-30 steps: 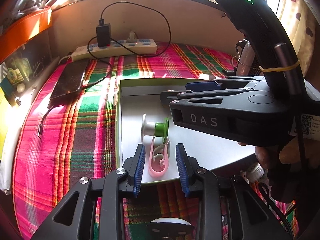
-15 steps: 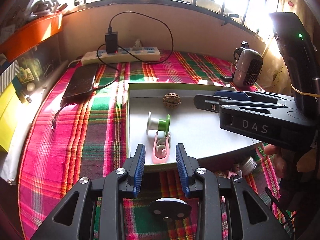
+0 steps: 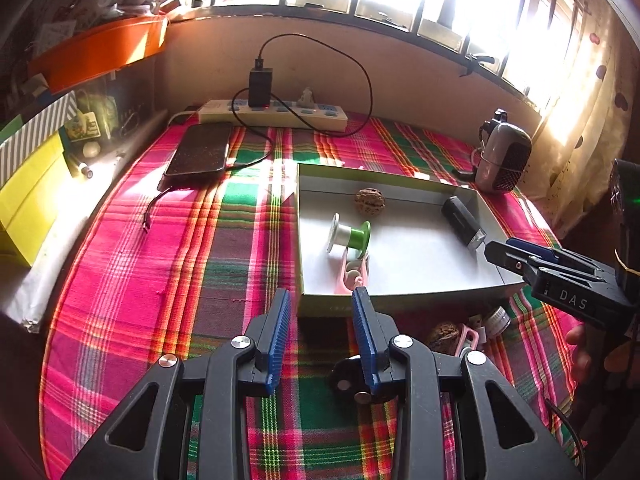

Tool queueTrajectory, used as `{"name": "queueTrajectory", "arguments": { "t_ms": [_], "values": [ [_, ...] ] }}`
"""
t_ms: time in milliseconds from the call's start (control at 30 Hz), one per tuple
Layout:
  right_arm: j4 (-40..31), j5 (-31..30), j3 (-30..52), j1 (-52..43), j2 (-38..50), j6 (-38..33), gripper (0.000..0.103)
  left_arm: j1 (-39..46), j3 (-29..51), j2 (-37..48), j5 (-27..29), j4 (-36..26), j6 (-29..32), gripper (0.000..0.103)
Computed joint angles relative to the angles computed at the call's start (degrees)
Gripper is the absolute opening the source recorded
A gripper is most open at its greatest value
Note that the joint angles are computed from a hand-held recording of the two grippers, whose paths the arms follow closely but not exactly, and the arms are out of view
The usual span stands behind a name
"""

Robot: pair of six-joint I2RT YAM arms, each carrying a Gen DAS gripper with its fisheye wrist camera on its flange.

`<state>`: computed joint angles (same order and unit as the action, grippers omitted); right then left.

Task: Organize objects
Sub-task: 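Grasp the black round disc with the left tool while the right tool moves toward the white jar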

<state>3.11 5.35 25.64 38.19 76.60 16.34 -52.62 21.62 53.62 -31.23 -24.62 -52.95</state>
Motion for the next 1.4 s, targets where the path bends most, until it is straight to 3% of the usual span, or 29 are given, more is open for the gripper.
{"name": "queueTrajectory", "arguments": {
  "t_ms": [233, 667, 833, 1400],
  "values": [
    [-0.8, 1.3, -5.5, -0.6, -6.5, 1.2, 0.045, -2.8, -2.4, -5.1, -0.7, -2.4, -2.1, 0.030],
    [-3.7, 2.8, -12.4, 0.6, -15.6, 3.2, 0.046, -4.0, -8.5, -9.0, 4.7, 3.9, 0.7, 0.034],
    [-3.1, 1.8, -13.6, 0.5, -16.1, 4.1, 0.050, -4.0, -8.8, -4.9, 6.8, 8.0, 2.4, 0.035],
    [-1.7, 2.2, -14.4, 1.8, -14.4, 5.5, 0.050, -0.8, -8.2, 1.7, 10.6, 14.5, 6.0, 0.035]
  ]
}}
